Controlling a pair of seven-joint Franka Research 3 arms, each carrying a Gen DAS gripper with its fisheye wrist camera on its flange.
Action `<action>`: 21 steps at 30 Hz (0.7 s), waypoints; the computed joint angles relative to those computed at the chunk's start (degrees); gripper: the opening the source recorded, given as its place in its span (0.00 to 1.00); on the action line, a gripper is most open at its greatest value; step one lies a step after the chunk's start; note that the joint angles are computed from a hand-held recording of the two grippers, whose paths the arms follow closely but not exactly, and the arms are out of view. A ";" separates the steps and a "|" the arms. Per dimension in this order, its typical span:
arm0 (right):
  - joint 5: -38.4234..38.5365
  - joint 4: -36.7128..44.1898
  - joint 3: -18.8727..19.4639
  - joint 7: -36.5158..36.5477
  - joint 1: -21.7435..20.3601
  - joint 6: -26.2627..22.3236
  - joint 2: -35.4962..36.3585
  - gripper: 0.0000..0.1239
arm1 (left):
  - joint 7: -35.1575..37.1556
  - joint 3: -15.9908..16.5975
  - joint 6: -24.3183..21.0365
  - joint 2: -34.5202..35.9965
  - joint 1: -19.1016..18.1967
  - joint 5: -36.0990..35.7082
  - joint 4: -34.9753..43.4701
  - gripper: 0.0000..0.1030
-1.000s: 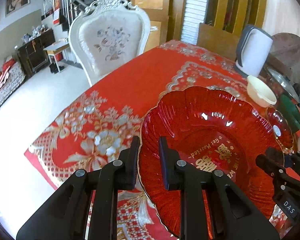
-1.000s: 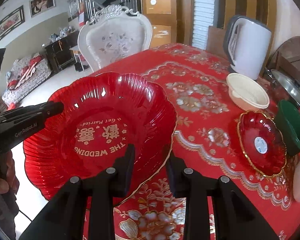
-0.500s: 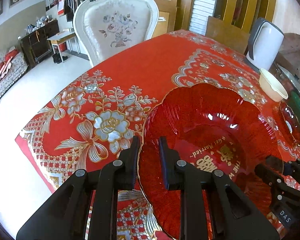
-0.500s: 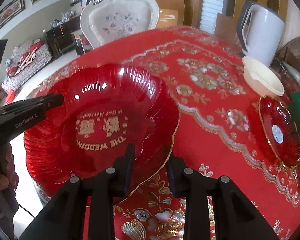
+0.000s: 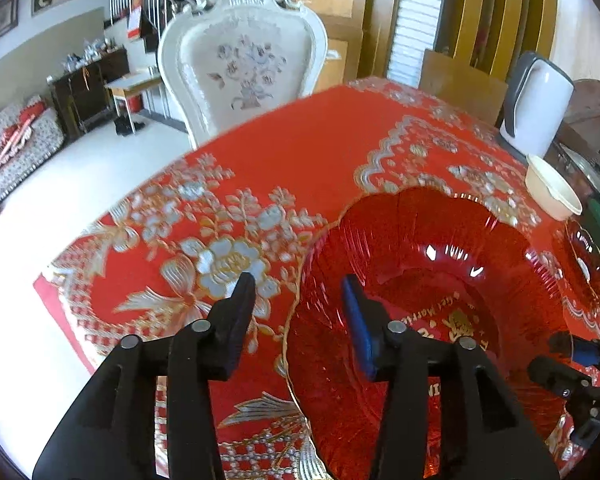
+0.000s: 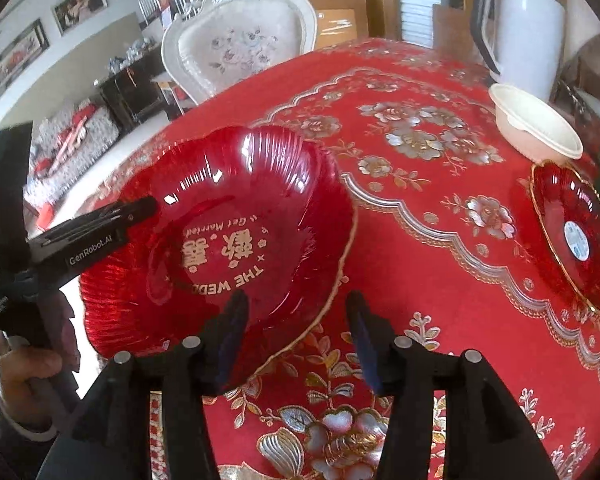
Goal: Organize plates and bowls
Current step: 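Lift the red wedding dish with both tools and lower it near the white chair, then open both tools and withdraw from the wedding dish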
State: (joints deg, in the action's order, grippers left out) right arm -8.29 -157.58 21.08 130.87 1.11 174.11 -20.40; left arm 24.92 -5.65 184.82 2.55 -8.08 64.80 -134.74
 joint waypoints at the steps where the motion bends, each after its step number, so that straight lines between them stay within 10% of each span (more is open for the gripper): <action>1: 1.05 -0.69 -1.29 -0.31 1.24 0.08 -0.74 0.41 | -2.47 0.48 0.00 -0.27 -0.29 2.59 0.36 0.58; 6: 3.45 -2.46 -2.47 -1.23 1.74 0.25 -3.49 0.41 | -14.07 -1.24 -0.22 -2.99 0.88 15.30 1.81 0.59; 21: 11.52 -13.51 -5.13 -2.38 -2.26 -3.35 -22.27 0.46 | 16.49 -7.81 2.40 -6.06 -5.19 -14.72 -1.72 0.59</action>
State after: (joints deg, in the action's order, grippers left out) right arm 3.22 -171.10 15.96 128.50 -1.15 170.76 -42.66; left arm 41.41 -13.47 187.23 -3.51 -13.27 50.08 -136.46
